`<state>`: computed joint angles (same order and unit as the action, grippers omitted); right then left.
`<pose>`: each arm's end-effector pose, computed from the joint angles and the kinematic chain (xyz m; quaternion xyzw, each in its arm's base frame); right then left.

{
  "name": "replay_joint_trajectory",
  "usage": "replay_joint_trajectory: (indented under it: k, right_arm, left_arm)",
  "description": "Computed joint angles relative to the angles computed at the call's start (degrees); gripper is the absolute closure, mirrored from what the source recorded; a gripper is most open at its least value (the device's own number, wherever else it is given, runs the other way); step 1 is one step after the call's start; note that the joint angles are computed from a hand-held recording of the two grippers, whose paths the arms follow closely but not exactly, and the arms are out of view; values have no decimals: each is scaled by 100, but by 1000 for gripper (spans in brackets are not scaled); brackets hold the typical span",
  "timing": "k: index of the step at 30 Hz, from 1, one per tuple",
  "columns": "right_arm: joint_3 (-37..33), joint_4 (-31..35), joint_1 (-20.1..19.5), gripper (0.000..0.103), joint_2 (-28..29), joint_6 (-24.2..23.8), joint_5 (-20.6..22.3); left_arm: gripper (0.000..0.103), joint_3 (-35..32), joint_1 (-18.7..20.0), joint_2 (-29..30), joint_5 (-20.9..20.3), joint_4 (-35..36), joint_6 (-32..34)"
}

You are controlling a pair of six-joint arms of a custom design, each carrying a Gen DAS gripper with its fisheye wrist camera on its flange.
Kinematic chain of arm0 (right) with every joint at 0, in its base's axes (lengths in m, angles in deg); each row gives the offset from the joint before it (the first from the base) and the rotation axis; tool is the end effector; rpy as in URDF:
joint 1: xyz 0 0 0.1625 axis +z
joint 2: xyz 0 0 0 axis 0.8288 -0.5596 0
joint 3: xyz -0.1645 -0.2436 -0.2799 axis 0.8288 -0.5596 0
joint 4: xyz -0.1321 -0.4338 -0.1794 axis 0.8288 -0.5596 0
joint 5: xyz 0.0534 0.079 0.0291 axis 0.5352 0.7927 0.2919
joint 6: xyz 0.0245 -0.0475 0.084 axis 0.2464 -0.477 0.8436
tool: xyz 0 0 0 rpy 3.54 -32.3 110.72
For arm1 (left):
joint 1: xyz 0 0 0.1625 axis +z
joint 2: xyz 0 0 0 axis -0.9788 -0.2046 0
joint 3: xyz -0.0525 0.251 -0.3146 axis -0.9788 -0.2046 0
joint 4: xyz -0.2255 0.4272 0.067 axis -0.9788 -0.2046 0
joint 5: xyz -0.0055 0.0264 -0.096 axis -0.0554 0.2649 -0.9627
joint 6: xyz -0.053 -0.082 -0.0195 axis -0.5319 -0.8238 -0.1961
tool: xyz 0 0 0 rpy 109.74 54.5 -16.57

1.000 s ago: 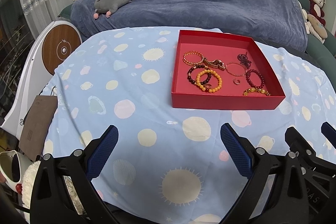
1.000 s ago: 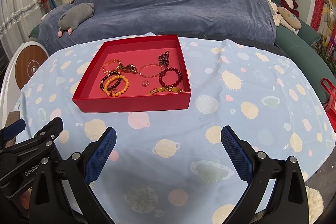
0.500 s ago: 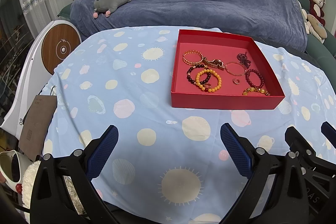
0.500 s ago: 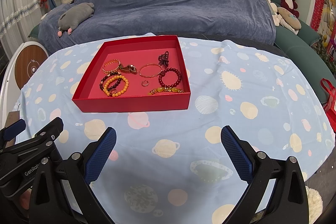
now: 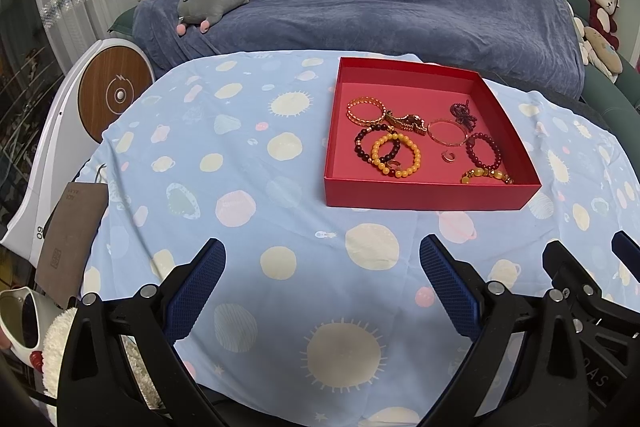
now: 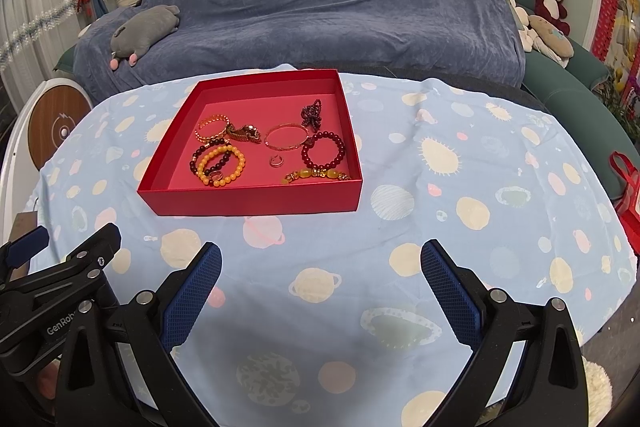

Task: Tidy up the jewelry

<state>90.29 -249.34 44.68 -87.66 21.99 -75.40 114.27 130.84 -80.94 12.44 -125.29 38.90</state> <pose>0.2130 -0.8069 0.2781 0.0313 -0.8475 0.3661 0.3831 -0.3670 -0.8366 0.1443 0.1644 0.8598 -0.2982 0.3804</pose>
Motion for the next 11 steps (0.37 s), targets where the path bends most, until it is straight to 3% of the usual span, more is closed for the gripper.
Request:
replay_joint_trajectory:
  k: [11]
  right_arm:
    - [-24,20,-4,7,-1,-13,-15]
  left_arm:
    - [10,-127,-3,70,-74,107,19]
